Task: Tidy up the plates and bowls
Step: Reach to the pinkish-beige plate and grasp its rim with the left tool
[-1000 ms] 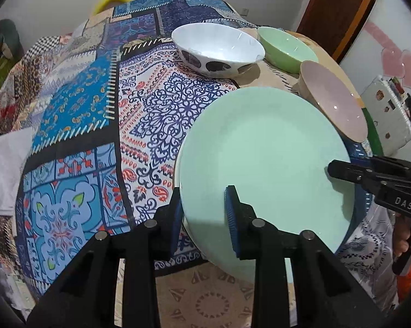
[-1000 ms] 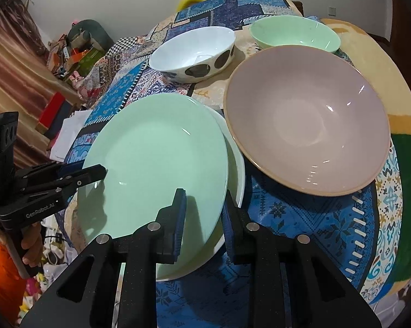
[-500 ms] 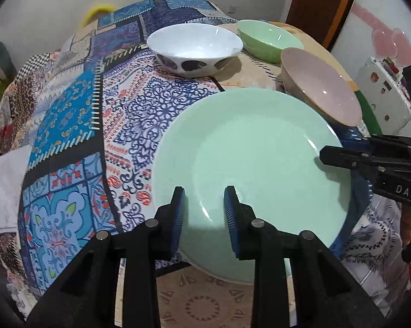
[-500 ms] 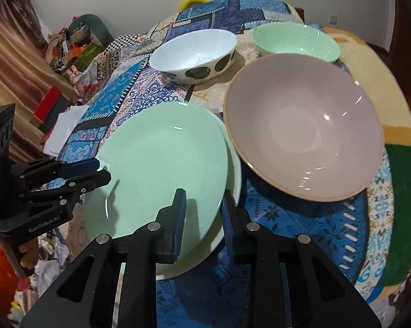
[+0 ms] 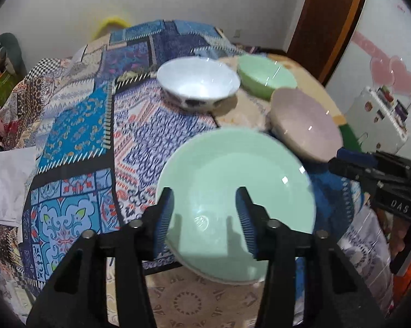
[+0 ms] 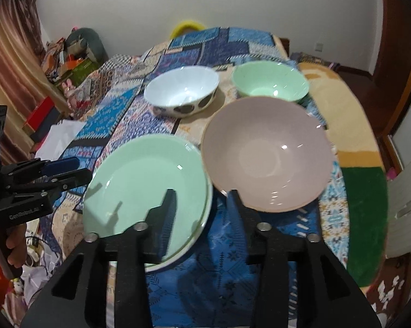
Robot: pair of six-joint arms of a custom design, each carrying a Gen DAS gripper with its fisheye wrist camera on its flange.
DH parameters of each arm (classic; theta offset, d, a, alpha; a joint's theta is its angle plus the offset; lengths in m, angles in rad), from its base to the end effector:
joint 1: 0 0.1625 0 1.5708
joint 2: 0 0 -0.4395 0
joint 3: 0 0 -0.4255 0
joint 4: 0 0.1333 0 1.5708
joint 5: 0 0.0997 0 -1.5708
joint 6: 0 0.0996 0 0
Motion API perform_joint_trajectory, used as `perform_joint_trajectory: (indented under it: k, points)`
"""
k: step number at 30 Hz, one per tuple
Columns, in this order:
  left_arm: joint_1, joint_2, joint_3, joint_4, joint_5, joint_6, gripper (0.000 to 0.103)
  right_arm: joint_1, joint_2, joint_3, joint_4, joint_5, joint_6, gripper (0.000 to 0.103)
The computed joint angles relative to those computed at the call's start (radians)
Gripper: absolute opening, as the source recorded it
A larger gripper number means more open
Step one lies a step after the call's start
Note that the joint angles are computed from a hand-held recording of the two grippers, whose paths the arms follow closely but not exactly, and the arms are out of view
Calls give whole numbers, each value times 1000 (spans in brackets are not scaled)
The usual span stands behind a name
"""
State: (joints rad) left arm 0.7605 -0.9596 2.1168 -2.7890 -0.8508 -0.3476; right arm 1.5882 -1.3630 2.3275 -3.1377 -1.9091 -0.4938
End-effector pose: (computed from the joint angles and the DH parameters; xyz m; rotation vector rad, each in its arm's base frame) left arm -0.2449 -0.5076 0.0641 0.5473 2.4491 -0.5809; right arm 0.1084 -0.4667 0.2220 0.5232 -2.5468 0.6792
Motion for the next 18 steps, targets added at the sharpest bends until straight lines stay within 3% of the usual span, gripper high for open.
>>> perform_joint_trajectory:
  k: [4, 6, 11, 18]
  points:
    - [-18, 24, -29, -30, -10, 25, 61, -5, -18, 0, -39, -5, 10, 52]
    - [-24, 48, -51, -48, -6, 40, 67, -13, -19, 0, -76, -11, 8, 61]
    - [-19, 110, -133, -21, -28, 54, 81, -38, -30, -4, -110, -14, 6, 62]
    - [10, 217, -265, 16, -45, 84, 82, -95, -30, -28, -109, -16, 22, 62]
